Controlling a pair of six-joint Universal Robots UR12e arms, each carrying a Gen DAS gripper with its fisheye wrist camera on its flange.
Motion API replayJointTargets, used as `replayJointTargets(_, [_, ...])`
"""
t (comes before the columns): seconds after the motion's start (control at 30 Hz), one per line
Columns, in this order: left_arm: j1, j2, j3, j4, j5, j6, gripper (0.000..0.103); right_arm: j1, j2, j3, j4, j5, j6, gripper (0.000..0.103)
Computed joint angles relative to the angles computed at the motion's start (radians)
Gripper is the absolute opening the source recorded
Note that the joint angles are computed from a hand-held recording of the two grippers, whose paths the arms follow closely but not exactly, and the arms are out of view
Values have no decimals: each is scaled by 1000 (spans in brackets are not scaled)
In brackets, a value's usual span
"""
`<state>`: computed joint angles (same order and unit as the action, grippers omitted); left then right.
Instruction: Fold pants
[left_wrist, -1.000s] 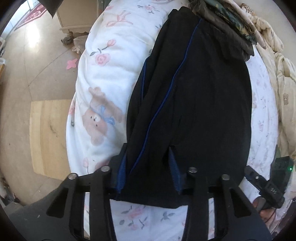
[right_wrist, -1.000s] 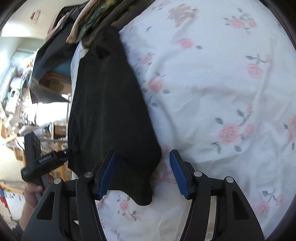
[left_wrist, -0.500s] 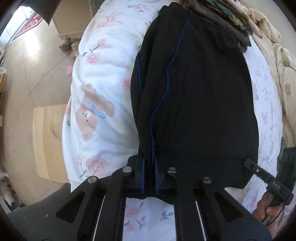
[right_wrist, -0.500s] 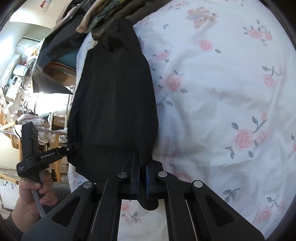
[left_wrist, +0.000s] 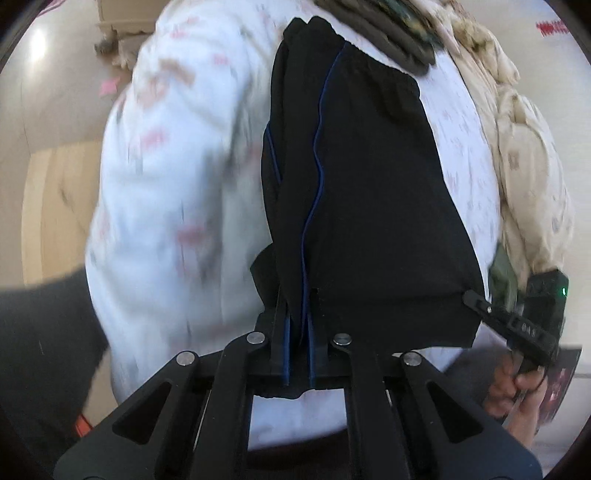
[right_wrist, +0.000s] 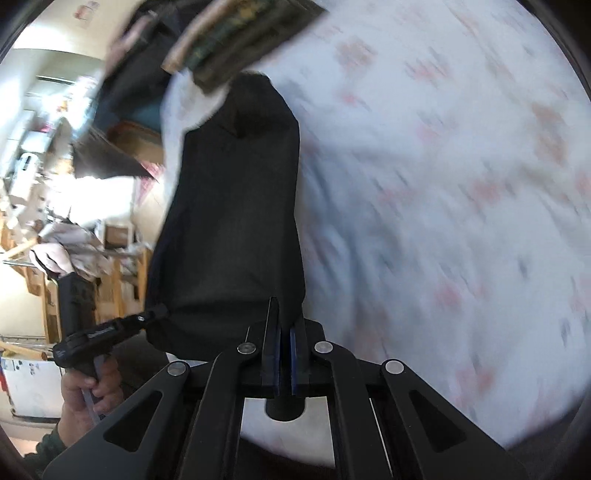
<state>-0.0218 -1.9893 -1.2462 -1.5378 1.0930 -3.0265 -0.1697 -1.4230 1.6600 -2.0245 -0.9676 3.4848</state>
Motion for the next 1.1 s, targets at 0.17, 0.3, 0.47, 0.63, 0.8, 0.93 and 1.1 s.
replayJointTargets(0.17, [-23, 12, -21, -63, 93, 45, 10, 8, -18, -9, 195, -44, -66, 7])
replayJointTargets(0.3, [-70, 23, -23, 38, 298, 103, 64, 24, 1, -52, 276, -152, -55, 24])
replayJointTargets(0.47, [-68, 9, 27, 124, 290, 101, 66, 26, 12, -99, 223, -201, -80, 29])
replayJointTargets(0.63, [-72, -74, 149, 198, 277, 10, 66, 27, 68, -169, 105, -184, -104, 32])
replayJointTargets(0.8, [-85, -184, 277, 232, 271, -33, 65, 34, 154, -267, 60, -192, -128, 32])
replayJointTargets(0.93, [-111, -280, 392, 222, 314, -43, 65, 43, 228, -337, 18, -225, -150, 32])
replayJointTargets(1.1, [-139, -346, 456, 191, 402, -29, 65, 64, 317, -396, -5, -247, -190, 32])
